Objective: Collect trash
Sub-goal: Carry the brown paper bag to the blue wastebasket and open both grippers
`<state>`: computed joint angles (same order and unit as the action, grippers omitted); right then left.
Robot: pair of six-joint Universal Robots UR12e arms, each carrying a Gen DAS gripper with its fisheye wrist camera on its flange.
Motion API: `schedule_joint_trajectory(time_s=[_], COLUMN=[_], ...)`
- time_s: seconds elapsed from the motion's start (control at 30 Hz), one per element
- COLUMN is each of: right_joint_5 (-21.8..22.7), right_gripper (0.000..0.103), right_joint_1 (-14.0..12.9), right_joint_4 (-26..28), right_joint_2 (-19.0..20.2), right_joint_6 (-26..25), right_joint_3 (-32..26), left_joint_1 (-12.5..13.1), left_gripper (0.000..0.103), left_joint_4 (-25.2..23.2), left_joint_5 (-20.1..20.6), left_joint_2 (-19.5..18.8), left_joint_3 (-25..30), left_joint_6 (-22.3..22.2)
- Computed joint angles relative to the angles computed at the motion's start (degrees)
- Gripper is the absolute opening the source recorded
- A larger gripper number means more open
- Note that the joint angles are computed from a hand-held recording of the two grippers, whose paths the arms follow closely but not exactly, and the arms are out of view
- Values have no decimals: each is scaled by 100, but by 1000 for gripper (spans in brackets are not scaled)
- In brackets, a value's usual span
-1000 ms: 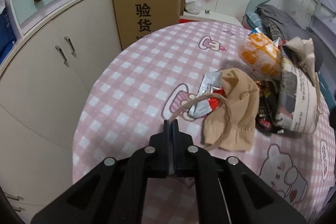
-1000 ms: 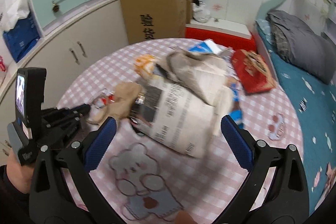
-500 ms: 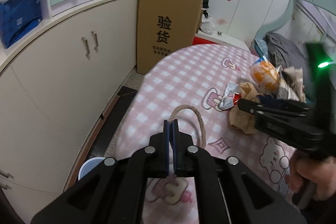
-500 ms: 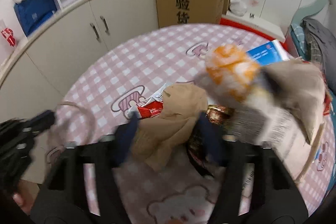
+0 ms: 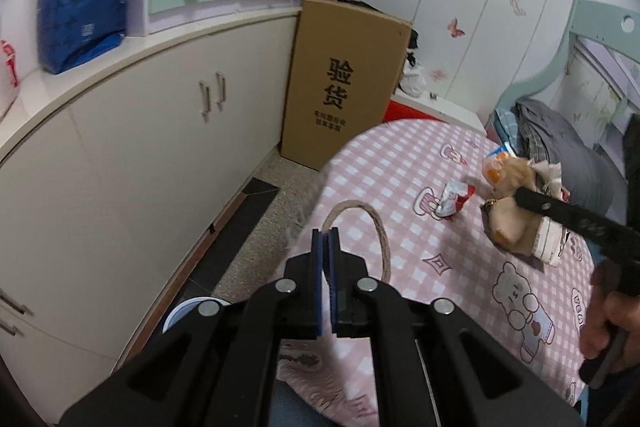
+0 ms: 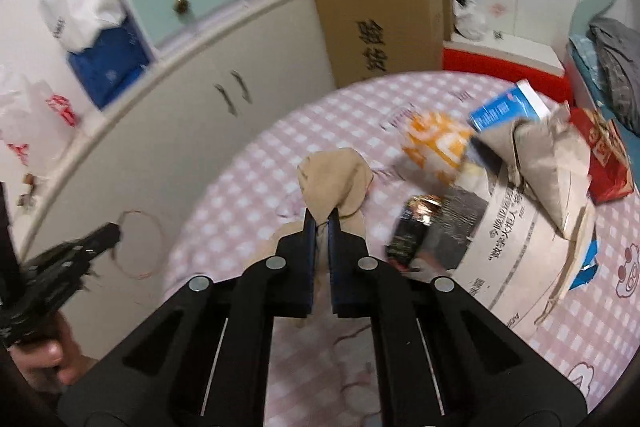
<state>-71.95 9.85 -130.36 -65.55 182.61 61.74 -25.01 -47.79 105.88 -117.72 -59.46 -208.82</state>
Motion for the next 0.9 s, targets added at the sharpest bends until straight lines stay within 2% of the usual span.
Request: schedule_joint_trajectory(time_s=[0.13,0.2,0.33,0.4,0.5,0.63,0.77,0.9], right_joint_5=[542,803,1069,1132,925,319,-207,-423], right_gripper=[6,6,6,6,6,6,6,7], right_joint_1=[100,244,606,817,1096,1446,1634,1698], right_joint_4=[57,189,756,1240,1898,2951,3622,4024], right_joint_2=[-24,35,328,583,958,1550,1980,2263], right_joint_6=[-176,-367,-785,-945,-1149,-1515,-1603,-1534], right_joint_3=[-153,-274,-660,-955,-1404,-2157,-2708,-3050], left_joint_1=[39,98,257,354,533,778,945,1068], left_gripper=[2,2,3,3,3,3,3,4], left_joint_4=[130,105,-89,-247,-496,-745,-874,-965], left_joint_5=[221,338,442,435,271,-102,-421,-739], left_joint_2=[326,527,881,1015,1136,1145,1071,983], left_joint_3=[-462,-771,-1359,-1612,-1942,-2270,-2423,-2513], left_joint_6=[-188,-356,-761,-937,-1140,-1293,-1317,-1265])
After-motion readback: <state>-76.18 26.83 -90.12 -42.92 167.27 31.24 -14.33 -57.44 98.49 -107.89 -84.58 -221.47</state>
